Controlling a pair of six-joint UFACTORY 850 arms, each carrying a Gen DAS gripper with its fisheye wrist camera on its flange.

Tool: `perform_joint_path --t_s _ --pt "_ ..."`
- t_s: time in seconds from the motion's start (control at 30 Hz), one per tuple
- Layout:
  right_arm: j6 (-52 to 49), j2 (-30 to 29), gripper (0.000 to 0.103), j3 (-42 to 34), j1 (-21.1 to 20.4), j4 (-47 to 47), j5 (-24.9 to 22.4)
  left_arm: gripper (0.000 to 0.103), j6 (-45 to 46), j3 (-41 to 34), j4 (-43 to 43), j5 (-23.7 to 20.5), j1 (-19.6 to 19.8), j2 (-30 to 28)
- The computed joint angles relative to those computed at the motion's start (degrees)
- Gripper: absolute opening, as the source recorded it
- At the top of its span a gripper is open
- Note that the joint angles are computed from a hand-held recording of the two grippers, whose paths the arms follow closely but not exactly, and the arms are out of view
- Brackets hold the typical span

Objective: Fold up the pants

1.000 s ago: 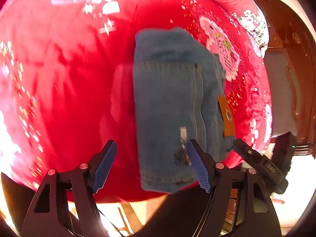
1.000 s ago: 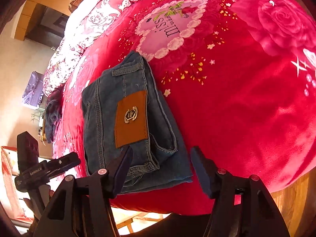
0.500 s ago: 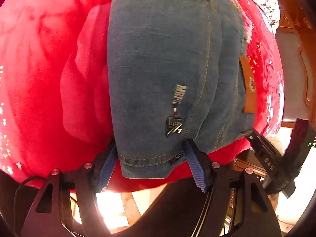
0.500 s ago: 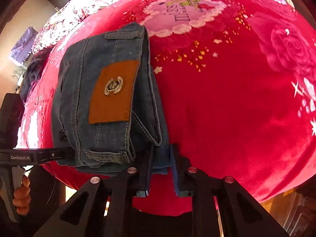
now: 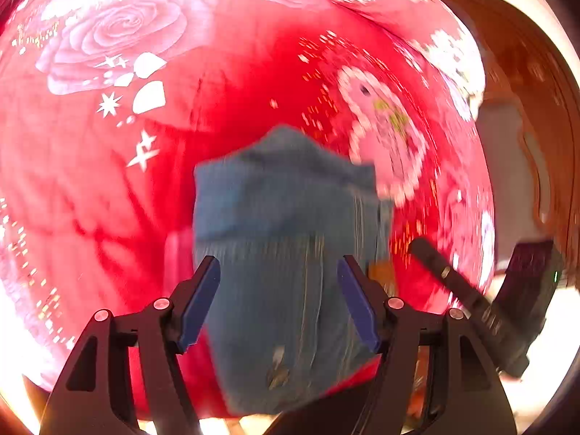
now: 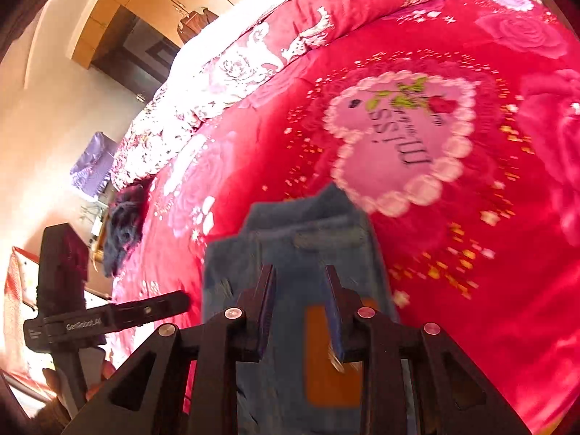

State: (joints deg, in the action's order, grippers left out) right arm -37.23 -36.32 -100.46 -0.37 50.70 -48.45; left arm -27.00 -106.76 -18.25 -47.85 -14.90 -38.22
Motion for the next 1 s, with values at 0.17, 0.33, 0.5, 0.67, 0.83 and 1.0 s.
perform_joint_path --t_s 0.17,0.33,0.5,0.67,0.83,1.0 --pt "11.84 -8.34 0.027 -8.89 3.75 -14.84 1.52 0.087 -10.98 -11.92 10.95 -7.59 -1.14 -10.95" --pt "13.76 -10.46 0.031 -12.36 3.52 -16.41 -1.88 0.103 -9.34 -13.35 6.23 -9.06 0.16 -13.01" --pt "5.19 -2.5 0.048 -3.88 1.22 -12.08 -2.87 0.1 -0.45 0.67 1.58 -2.49 -0.22 -1.69" --pt "-1.3 4.74 0.052 7.36 -0.23 -10.94 -3.15 0.1 4.34 12.42 3.41 2.24 -3.5 5.44" --pt "1.75 5.73 0.056 10.4 -0.32 -15.57 -2.44 0.1 4.19 13.92 2.58 1.01 -4.4 4.35" --pt "1.24 7.26 0.06 12.69 -3.45 -8.35 -3.76 0.1 9.75 14.54 -6.84 0.68 -3.31 4.51"
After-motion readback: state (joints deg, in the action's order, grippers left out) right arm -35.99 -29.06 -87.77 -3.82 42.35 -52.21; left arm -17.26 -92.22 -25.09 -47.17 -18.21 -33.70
